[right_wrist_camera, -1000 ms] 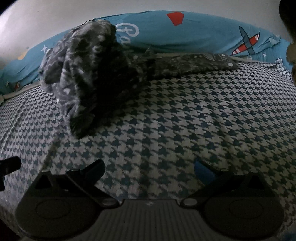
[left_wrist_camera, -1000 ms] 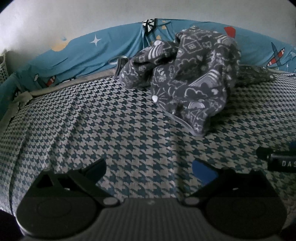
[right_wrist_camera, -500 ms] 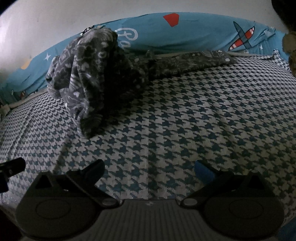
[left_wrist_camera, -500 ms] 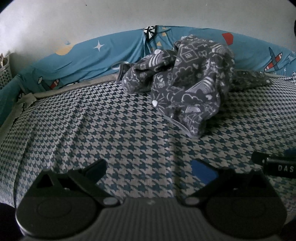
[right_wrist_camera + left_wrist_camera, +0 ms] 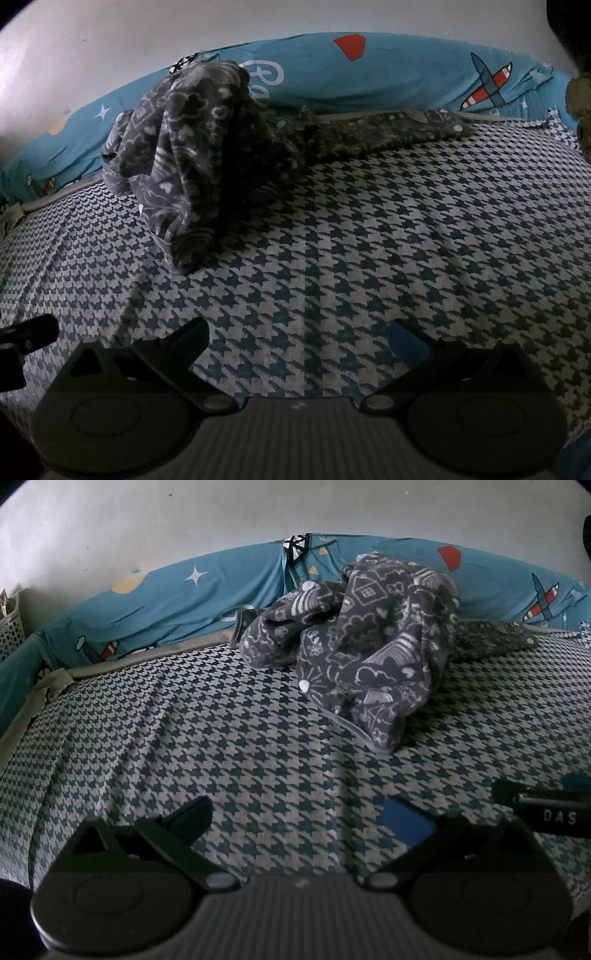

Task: Fold clothes

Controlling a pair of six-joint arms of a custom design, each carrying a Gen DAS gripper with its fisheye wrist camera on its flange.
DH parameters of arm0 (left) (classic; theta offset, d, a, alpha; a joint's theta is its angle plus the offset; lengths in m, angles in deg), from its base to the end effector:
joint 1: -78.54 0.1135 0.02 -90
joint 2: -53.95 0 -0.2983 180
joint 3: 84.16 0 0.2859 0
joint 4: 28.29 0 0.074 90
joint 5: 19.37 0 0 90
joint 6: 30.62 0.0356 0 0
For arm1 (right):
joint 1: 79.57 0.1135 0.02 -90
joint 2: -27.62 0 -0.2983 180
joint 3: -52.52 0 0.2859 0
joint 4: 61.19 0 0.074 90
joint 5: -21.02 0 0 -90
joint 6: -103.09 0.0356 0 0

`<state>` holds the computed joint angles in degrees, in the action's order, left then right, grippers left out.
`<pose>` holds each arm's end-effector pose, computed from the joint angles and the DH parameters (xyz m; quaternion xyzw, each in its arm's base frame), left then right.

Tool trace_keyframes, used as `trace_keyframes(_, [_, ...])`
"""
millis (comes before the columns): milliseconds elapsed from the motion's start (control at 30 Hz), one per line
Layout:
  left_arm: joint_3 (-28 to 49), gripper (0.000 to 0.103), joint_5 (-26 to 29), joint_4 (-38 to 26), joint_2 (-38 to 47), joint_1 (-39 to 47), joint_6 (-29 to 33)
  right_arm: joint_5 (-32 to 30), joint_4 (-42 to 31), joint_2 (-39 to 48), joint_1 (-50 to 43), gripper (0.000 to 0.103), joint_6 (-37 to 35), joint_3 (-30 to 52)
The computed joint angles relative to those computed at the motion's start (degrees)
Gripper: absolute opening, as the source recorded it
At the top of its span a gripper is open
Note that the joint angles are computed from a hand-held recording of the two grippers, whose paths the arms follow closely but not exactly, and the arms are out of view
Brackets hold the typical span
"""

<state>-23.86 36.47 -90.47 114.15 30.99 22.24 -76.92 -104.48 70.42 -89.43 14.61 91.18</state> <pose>0.1539 -0.1386 0.2814 0.0136 0.9303 0.0553 0.3624 0.1587 -0.0226 0.2151 0.0672 0.9275 0.0380 0.3659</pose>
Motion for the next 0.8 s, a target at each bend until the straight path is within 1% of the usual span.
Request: trace_keyframes(800, [0.2, 0.103, -1.3, -1.3, 0.3, -0.9, -1.1, 1.4, 1.1, -0.3, 0.9, 0.103, 0.9, -0.4])
